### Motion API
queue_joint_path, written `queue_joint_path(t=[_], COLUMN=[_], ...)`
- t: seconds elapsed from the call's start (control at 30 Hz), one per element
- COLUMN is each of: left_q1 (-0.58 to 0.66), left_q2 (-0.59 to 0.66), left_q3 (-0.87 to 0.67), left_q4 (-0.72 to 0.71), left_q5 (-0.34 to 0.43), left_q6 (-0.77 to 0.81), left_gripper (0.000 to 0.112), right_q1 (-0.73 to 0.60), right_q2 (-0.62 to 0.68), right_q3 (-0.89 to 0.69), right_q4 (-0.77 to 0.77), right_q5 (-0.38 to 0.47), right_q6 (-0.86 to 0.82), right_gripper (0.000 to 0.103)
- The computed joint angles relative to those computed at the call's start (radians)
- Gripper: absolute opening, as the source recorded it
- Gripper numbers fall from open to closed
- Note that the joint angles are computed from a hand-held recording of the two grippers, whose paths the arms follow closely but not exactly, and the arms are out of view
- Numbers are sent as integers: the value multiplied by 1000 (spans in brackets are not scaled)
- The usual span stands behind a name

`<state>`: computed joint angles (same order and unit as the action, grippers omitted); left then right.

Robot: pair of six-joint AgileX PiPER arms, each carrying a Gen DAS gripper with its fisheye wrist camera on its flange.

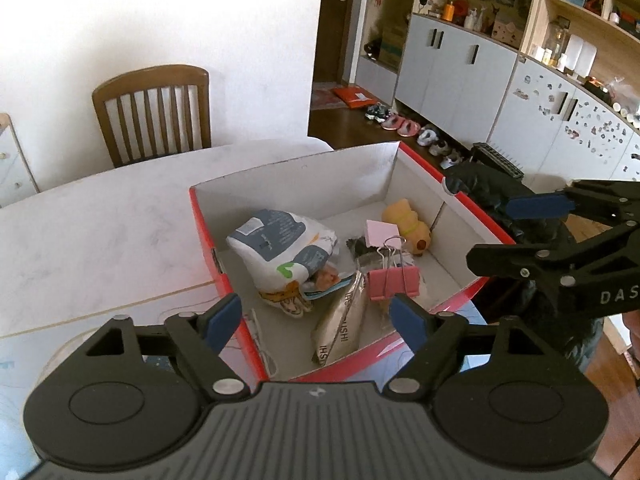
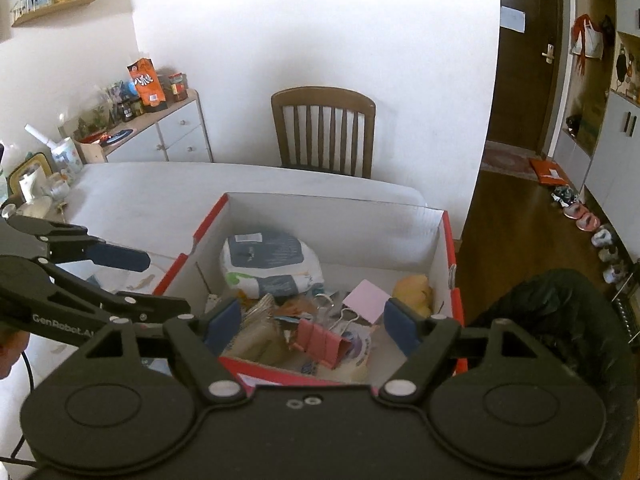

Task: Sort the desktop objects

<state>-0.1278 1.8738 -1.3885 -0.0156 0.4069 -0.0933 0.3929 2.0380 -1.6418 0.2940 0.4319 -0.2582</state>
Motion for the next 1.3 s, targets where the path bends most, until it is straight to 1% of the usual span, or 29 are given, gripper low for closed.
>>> queue_joint_path(t=[0.07, 0.17, 0.23, 0.27, 0.33, 0.4, 0.57, 0.67, 0.77, 0.8, 0.87, 0.97, 1.3], left_q1=[-3, -5, -6, -4, -1, -5, -9, -16, -26, -28, -31, -32, -37], left_q2=[-13, -25, -32, -35, -48, -60, -91, -108, -127, -136, -149, -163, -202], left_q3=[18, 38, 48, 52, 73, 95, 138, 162, 192, 204, 221, 236, 295], left_q4=[16, 17, 21, 9, -18, -4, -9, 37, 89, 99, 116, 121, 137], left_q5=[-9, -17, -20, -22, -34, -48, -68, -83, -95, -101, -102, -98, -126], left_q6=[-13, -19, -27, -21, -2, -14, -26, -79, -128, -138, -160, -175, -181], left_gripper=[86, 88, 94, 103, 103, 103, 103, 103, 103, 103, 103, 103, 103], right_q1=[10, 21, 29, 31, 34, 38, 59, 73, 92, 99, 107, 119, 141], right_q2=[-13, -31, -43, -51, -66, -80, -121, -138, -155, -159, -167, -175, -183], right_q3=[25, 62, 90, 107, 139, 168, 240, 270, 300, 308, 321, 334, 342], right_q4=[-28, -49, -81, -88, -89, -112, -232, -292, -402, -452, -462, -522, -547], right_q5=[-26, -58, -88, -104, -129, -152, -207, -226, -244, -247, -251, -251, -234], right_q6=[21, 38, 76, 89, 108, 143, 278, 346, 461, 515, 532, 600, 651], right_gripper=[86, 89, 93, 94, 96, 97, 99, 99, 99, 99, 99, 99, 99])
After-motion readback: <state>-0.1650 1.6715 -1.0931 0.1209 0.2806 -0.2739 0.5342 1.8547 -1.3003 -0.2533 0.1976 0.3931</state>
